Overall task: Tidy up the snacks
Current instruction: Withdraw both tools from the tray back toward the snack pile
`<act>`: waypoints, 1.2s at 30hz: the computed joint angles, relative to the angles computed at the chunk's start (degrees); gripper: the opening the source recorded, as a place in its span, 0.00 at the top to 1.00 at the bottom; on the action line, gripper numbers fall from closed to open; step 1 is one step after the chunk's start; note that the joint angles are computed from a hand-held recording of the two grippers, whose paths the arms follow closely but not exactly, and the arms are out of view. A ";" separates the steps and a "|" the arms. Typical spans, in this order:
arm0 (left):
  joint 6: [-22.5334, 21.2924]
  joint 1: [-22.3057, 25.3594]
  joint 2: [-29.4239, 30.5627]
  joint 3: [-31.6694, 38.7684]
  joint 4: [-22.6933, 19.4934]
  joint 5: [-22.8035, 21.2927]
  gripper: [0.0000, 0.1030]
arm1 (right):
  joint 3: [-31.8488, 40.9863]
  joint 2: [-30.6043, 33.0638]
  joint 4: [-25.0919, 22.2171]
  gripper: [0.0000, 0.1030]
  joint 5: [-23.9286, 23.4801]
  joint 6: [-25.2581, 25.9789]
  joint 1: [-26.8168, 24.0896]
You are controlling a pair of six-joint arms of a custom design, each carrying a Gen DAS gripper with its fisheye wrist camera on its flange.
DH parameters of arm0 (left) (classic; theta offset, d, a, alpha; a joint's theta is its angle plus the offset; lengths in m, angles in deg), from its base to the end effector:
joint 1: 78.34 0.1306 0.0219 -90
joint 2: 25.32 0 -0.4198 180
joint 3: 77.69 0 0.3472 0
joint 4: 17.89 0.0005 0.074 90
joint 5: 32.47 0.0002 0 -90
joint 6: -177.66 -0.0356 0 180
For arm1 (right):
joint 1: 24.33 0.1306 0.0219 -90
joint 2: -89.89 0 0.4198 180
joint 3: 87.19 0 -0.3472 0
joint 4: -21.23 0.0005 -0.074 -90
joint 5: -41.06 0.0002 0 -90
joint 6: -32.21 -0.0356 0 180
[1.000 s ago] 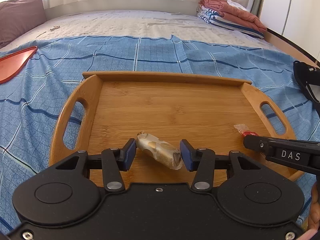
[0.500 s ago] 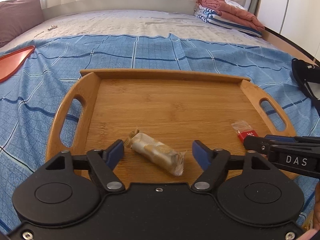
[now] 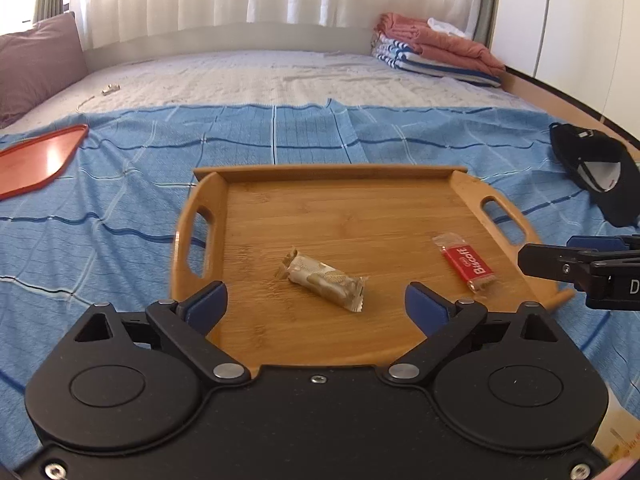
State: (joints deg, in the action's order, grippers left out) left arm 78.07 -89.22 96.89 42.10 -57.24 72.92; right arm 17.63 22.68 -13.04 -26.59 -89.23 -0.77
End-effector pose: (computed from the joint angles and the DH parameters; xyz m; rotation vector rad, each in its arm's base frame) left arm 0.6592 -0.1368 0.3988 0.5419 2.2236 -0.3202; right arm 0.5624 0.2299 0.3975 0.3484 2.2153 0.0652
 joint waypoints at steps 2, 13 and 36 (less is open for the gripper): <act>-0.82 0.66 -2.72 -3.12 1.02 1.05 0.07 | -1.96 -1.95 1.14 0.13 1.10 0.49 1.11; -3.18 4.48 -17.62 -19.76 7.29 7.97 0.02 | -11.12 -10.70 6.10 0.08 5.91 4.11 8.04; -9.98 6.26 -30.70 -45.57 21.99 10.41 0.01 | -25.38 -15.45 7.69 0.00 19.39 6.15 16.97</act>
State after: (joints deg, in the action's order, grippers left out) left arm 68.09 -82.96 66.19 -3.47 -35.25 83.32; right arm -7.75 7.23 -5.35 -7.20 -83.08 16.19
